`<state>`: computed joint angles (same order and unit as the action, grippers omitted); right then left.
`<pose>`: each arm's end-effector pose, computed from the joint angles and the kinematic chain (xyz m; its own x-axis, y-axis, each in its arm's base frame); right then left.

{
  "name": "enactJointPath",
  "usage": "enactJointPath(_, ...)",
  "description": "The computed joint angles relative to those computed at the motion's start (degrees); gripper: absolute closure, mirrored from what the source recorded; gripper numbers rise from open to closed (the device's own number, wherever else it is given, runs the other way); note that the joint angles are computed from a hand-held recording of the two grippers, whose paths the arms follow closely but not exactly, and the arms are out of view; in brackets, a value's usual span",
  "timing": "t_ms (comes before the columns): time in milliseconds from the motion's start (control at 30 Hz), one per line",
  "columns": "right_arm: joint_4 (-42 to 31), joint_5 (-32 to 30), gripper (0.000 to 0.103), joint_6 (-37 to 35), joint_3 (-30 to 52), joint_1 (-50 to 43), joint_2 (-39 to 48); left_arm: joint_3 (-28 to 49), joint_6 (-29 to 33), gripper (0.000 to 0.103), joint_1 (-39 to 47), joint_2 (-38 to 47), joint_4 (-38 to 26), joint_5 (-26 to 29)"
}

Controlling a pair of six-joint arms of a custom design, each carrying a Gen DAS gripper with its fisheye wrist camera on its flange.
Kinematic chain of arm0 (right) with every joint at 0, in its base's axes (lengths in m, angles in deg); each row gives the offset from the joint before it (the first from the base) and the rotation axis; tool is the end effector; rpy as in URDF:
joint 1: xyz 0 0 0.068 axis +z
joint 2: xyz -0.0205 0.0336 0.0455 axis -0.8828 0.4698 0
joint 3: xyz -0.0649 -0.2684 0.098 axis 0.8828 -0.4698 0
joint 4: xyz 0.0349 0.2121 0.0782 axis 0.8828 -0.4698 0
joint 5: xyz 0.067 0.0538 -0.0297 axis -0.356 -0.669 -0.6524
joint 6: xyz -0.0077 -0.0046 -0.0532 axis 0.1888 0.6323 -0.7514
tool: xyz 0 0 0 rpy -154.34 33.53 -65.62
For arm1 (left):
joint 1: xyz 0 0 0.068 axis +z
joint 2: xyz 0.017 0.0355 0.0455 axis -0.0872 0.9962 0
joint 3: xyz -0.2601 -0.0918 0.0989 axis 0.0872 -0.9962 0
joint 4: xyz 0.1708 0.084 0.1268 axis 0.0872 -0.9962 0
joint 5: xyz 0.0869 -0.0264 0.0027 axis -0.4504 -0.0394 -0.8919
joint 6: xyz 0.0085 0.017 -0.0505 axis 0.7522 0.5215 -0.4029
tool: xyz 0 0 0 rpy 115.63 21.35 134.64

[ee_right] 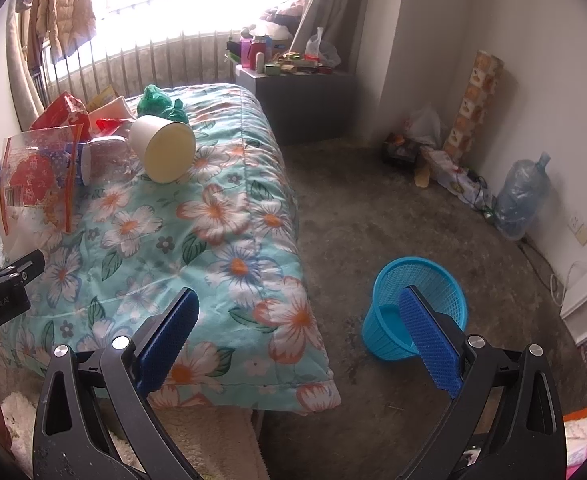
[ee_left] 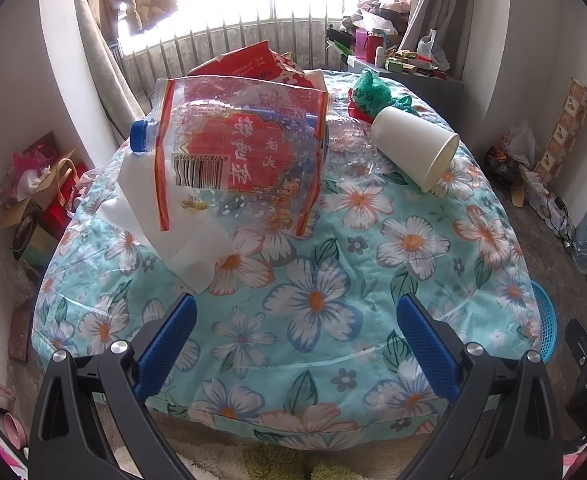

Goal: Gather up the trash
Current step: 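Approach the trash on the quilt with both tools open, then grasp the clear zip bag with the left tool while the right tool grasps the white paper cup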

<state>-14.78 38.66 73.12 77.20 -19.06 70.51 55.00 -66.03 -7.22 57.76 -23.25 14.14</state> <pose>0.2122 0.1722 0.4117 -0.7235 -0.0648 -0.6873 -0.0021 0.9958 -0.0917 0.2102 -0.0002 0.4236 -0.7575 -0.1806 -0.6274 -0.2656 0.9631 0.0434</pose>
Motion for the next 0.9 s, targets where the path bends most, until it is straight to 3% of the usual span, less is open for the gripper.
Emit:
enactJointPath(300, 2.10, -0.94, 0.007, 0.81, -2.36, -0.78, -2.18, -0.09, 1.14, 0.005, 0.32, -1.14, 0.58, -1.01)
enactJointPath(533, 4.81, -3.22, 0.007, 0.06, -1.50, -1.97, -2.19, 1.61, 7.60, 0.005, 4.27, -0.56, 3.65, 1.51)
enactJointPath(767, 9.50, -11.18, 0.015, -2.69, 5.59, -6.54, 2.90, 7.37, 17.99, 0.005, 14.60, 3.82, 3.54, 16.98)
enactJointPath(900, 13.25, -17.00, 0.022, -5.52, 11.12, -9.73, 9.17, 9.47, 22.47, 0.005, 20.15, 7.02, 2.46, 22.22)
